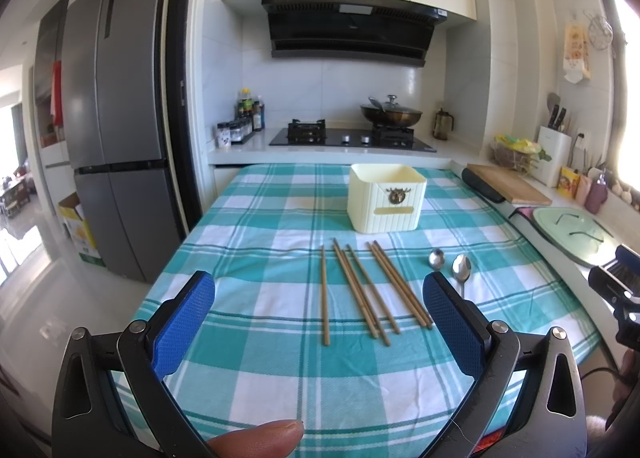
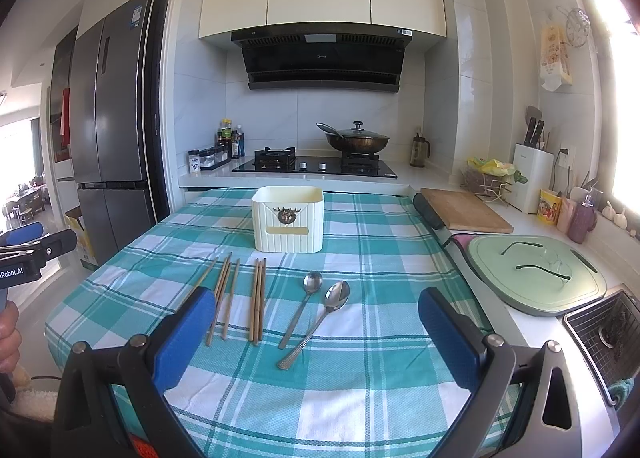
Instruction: Organize utensils
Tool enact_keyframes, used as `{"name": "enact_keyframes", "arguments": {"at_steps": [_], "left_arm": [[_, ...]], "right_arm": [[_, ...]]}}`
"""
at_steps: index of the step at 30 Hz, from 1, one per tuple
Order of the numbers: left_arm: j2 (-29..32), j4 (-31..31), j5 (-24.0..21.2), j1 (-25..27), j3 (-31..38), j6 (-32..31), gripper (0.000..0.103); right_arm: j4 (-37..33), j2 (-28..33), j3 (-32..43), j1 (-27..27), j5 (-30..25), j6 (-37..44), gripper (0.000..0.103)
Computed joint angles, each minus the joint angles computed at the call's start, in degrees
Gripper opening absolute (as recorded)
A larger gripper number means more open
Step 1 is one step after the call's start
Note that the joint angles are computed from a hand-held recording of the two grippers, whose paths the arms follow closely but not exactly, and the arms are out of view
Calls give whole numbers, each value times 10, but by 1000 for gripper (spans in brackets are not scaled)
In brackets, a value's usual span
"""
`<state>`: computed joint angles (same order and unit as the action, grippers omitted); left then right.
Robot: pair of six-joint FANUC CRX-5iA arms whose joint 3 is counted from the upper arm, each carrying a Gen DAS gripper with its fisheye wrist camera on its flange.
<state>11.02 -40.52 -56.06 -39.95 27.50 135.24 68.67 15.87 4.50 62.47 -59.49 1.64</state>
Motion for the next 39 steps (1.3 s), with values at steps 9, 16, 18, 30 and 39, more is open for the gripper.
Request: {"name": "enact_keyframes", "arguments": {"at_steps": [9, 16, 18, 30, 39], "left_arm": [[-1, 0, 1, 1, -1, 0, 103], [-1, 2, 0, 1, -1, -1, 103], [-2, 2, 1, 2, -1, 0, 103], [-2, 3, 1, 2, -2, -1, 103], [-3, 4, 2, 3, -3, 0, 103]], "right_arm": [[-1, 1, 2, 1, -1, 4, 103], [-1, 2, 3, 1, -2, 5, 103], [-1, 2, 3, 1, -2, 6, 103], [-3, 3, 4, 1, -2, 10, 103], [-4, 3, 6, 1, -3, 11, 103]]}}
